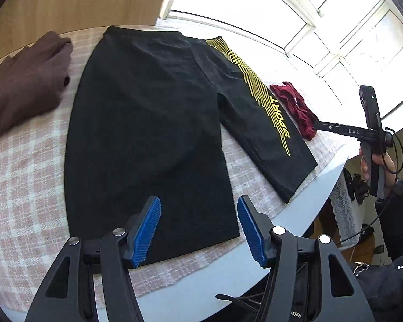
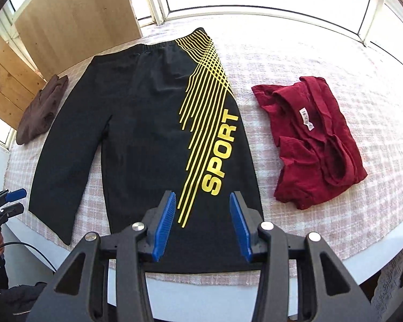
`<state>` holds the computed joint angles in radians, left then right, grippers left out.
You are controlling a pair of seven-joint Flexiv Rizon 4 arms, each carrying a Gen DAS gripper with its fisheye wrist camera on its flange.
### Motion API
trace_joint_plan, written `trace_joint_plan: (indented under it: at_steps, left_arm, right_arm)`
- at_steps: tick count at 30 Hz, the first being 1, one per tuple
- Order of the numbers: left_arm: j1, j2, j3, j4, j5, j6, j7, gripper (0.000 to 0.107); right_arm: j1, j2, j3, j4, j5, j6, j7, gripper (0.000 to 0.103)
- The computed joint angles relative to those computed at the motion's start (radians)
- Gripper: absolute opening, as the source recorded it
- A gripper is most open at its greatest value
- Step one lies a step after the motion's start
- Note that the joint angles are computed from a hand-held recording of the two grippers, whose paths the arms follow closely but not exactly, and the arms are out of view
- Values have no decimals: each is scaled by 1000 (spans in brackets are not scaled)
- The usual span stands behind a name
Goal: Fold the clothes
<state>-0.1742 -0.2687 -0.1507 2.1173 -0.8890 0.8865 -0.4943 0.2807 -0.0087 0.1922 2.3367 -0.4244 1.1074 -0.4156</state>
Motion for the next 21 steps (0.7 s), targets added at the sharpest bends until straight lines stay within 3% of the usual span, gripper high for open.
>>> trace_joint_plan:
  at_steps: [5,12,16,21]
  left_arm:
    - [-124,-16,-94,-28,-45,23,-3,60]
    - [-335,-179,-192,-152,57,254,-212,61]
    - [-397,-256,-198,-220,183,308,-375,61]
    - [-458,-317,-147,-289,344,325,-565,61]
  right_arm:
    - [-67,31,-44,25,4,23,-175,42]
    - [-155,-30,-102,-34,20,47,-535,42]
    - [-185,-81,-104,-94,149,55,-743,42]
    - [-204,-108,-97,-130,246,74,-893,42]
